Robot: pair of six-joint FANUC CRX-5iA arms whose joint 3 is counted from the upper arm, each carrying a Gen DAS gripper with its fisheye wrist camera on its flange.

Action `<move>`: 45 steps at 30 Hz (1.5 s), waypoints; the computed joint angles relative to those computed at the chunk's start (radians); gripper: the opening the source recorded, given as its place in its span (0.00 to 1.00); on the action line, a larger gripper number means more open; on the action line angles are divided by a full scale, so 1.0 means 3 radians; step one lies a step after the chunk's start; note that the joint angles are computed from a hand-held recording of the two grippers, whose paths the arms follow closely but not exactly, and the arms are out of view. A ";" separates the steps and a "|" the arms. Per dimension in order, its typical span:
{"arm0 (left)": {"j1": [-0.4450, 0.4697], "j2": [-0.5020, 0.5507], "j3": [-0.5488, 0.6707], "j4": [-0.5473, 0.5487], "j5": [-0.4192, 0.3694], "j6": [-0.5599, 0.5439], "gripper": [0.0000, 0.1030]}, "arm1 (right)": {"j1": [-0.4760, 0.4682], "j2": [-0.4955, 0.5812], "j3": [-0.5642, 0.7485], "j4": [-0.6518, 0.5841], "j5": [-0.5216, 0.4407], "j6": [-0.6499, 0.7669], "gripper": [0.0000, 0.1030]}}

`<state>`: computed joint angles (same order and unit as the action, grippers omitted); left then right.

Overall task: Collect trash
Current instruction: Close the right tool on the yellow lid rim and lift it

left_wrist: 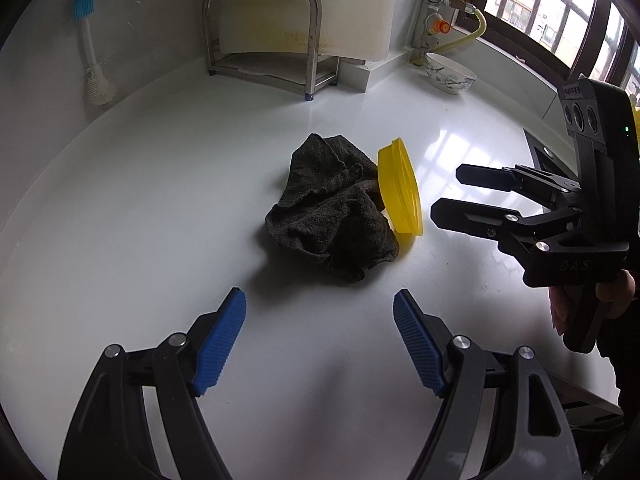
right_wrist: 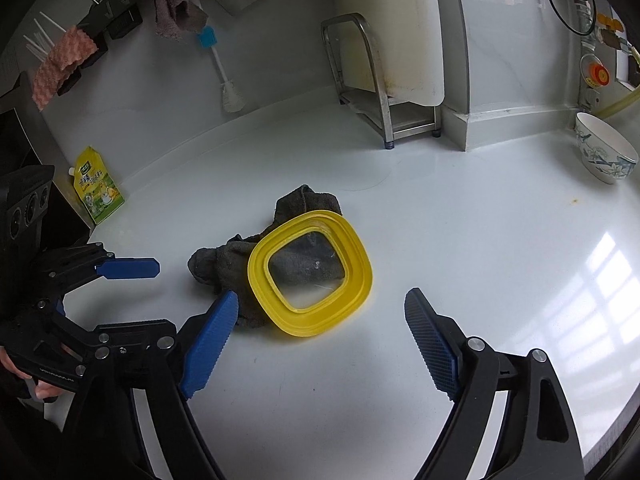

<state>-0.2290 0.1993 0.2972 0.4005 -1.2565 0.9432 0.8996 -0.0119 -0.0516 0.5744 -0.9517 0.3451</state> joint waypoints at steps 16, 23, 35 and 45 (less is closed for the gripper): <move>0.0015 0.0009 -0.0045 0.0038 -0.0009 -0.0009 0.73 | -0.0134 0.0169 0.0216 -0.0298 0.0072 0.0560 0.83; 0.0032 0.0016 -0.0048 0.0054 -0.0005 0.0001 0.73 | -0.0200 0.0229 0.0314 -0.0425 0.0101 0.0731 0.83; 0.0036 0.0049 -0.0009 0.0058 -0.0024 0.0048 0.73 | -0.0260 0.0262 0.0353 -0.0592 0.0211 0.0799 0.82; 0.0027 0.0049 -0.0013 0.0088 -0.0023 0.0044 0.73 | -0.0234 0.0153 0.0201 -0.0457 0.0271 0.0464 0.71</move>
<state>-0.2210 0.2140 0.2934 0.4268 -1.2632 0.9564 0.8293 0.0339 0.0087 0.4375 -0.8705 0.4843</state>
